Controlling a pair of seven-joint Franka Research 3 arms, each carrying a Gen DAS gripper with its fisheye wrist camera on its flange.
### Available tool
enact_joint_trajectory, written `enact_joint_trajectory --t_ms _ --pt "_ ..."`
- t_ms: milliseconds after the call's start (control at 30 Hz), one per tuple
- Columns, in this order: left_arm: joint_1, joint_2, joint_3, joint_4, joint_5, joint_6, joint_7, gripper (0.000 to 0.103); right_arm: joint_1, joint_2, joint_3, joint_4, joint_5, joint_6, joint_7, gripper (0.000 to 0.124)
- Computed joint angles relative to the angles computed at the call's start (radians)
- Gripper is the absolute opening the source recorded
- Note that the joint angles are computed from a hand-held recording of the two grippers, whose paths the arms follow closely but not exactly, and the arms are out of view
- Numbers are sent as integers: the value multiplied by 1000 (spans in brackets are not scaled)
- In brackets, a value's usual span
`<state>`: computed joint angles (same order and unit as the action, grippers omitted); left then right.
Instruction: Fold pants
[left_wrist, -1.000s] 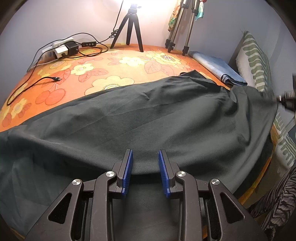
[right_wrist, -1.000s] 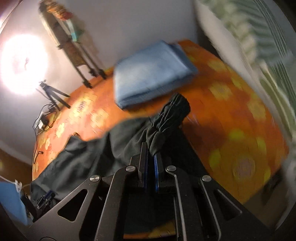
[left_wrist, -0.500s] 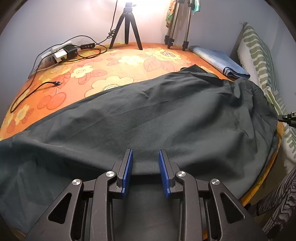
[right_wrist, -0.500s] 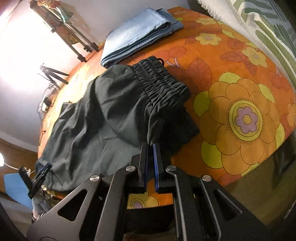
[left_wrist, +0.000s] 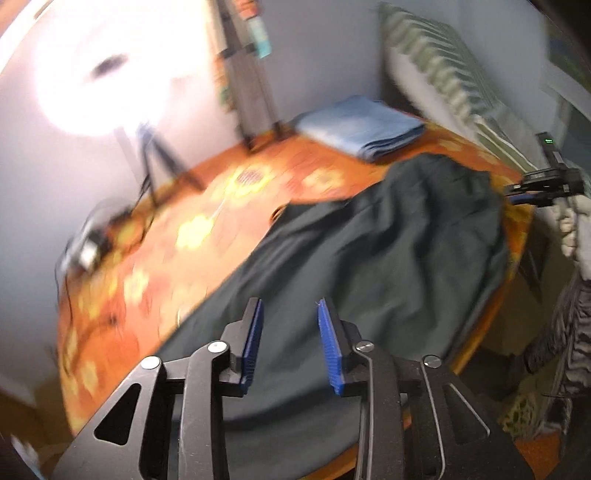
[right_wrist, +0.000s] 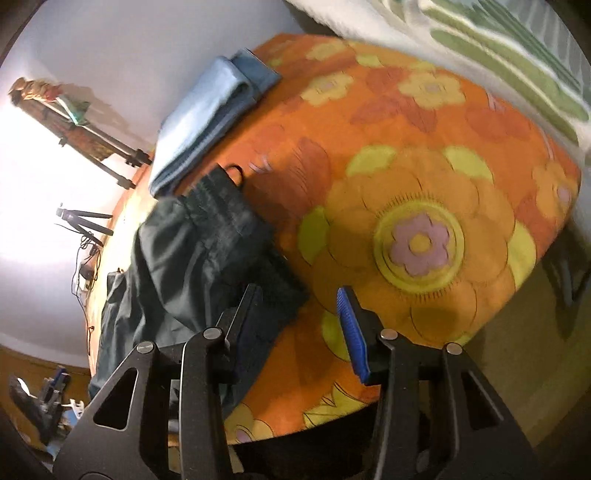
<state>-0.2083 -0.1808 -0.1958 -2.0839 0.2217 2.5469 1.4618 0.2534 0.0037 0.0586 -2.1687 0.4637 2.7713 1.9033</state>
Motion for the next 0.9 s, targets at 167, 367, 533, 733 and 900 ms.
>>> enact_joint_trajectory --t_ms 167,367,533,733,900 --pt "-37 153 -35 297 -25 -157 82 34 0 16 1 3 58 2 -63 45" --pt "-104 381 -87 593 -70 -251 126 34 -7 50 11 28 234 8 -236 45" --pt "-144 544 -117 705 -168 -226 121 34 -20 61 19 51 381 -24 -381 45" --pt "-183 652 -144 712 -236 -154 90 34 -19 70 22 61 427 -34 -442 45" --pt "-252 668 -126 664 -143 -75 60 50 -16 75 28 70 510 -43 -508 45"
